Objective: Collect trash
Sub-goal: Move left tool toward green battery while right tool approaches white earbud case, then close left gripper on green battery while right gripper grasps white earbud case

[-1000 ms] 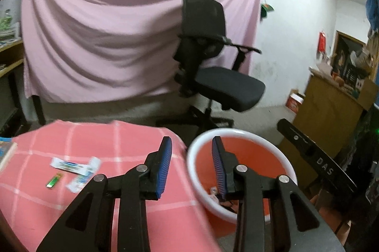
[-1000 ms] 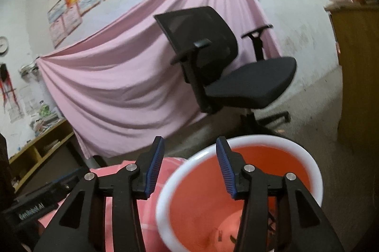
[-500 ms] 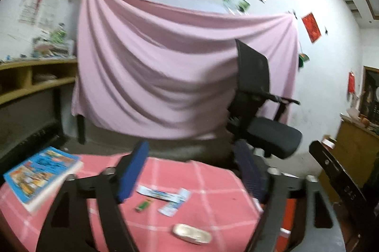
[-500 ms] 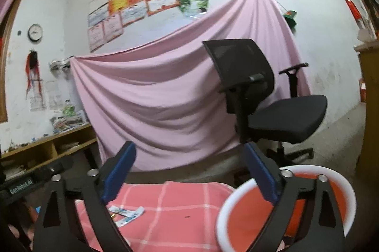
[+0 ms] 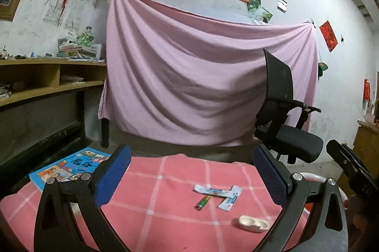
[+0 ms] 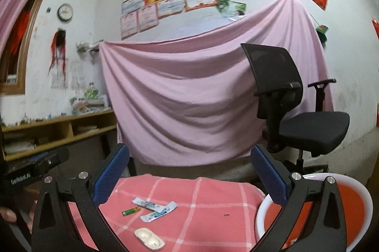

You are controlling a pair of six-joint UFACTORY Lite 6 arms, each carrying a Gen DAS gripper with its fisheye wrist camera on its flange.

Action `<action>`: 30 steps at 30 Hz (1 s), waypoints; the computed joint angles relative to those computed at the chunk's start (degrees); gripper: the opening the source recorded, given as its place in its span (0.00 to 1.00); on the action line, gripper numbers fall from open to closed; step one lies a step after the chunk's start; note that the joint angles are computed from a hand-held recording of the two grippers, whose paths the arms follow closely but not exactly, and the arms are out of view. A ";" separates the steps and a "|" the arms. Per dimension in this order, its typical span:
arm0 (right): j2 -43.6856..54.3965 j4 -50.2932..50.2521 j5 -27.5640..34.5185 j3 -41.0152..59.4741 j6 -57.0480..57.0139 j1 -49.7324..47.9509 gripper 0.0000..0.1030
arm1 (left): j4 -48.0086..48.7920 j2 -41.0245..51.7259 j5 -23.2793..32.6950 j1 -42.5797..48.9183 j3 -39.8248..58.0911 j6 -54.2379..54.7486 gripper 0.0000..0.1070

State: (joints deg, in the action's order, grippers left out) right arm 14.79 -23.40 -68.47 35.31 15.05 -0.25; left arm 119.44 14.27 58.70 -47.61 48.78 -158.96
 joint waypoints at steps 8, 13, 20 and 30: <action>1.73 0.61 4.31 1.26 -4.48 3.05 1.00 | 0.38 0.11 0.96 0.92 -4.03 -0.47 0.94; 4.86 -1.97 18.27 7.55 -3.97 5.61 1.00 | -1.72 4.18 -2.64 2.73 -0.37 2.98 0.94; 11.84 -15.28 33.56 17.80 8.43 6.20 1.00 | -2.17 10.21 -14.52 7.97 6.62 6.44 0.94; 19.43 -40.93 46.24 28.31 32.93 8.63 0.85 | -11.16 20.25 -32.32 12.62 21.03 21.55 0.93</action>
